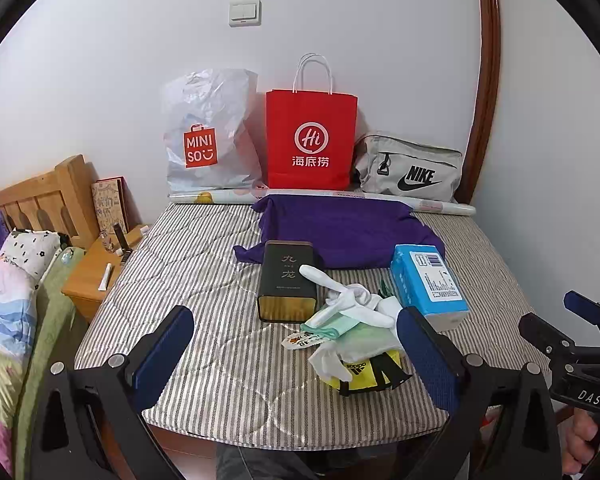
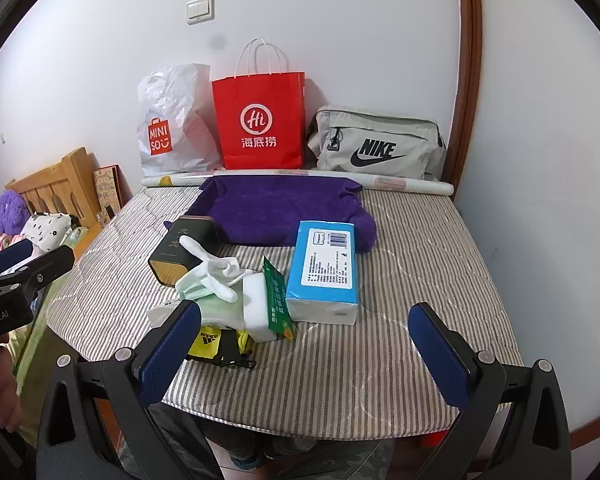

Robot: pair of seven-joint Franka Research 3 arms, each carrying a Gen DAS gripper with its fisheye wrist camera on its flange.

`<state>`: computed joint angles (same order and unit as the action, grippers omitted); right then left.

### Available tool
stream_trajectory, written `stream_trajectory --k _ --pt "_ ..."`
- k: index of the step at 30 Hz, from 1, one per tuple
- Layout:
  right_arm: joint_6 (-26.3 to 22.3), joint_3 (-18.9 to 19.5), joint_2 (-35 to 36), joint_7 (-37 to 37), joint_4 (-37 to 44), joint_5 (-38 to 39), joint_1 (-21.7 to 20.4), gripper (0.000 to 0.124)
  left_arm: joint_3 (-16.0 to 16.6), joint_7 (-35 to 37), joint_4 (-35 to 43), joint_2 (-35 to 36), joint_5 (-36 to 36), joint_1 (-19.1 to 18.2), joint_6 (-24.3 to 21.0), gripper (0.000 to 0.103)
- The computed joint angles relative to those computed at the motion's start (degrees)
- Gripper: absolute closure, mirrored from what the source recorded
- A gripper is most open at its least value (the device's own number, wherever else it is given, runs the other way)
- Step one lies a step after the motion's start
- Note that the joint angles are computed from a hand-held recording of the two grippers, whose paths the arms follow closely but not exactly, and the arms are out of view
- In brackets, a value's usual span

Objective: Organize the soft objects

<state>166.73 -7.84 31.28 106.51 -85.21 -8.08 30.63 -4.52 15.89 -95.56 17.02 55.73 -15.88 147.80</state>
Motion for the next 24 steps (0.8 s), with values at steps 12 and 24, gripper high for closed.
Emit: stream_trajectory --k 12,24 --pt "-0.01 0.11 0.00 -0.38 0.17 0.13 -0.05 0.022 -0.13 0.37 0.48 -0.14 0.32 -0.22 -1.31 0.001" --pt "0.07 0.58 -0.04 -1.12 0.15 0.71 -0.41 0.022 -0.13 -0.21 0.36 -0.18 0.90 -0.34 -1.44 0.001"
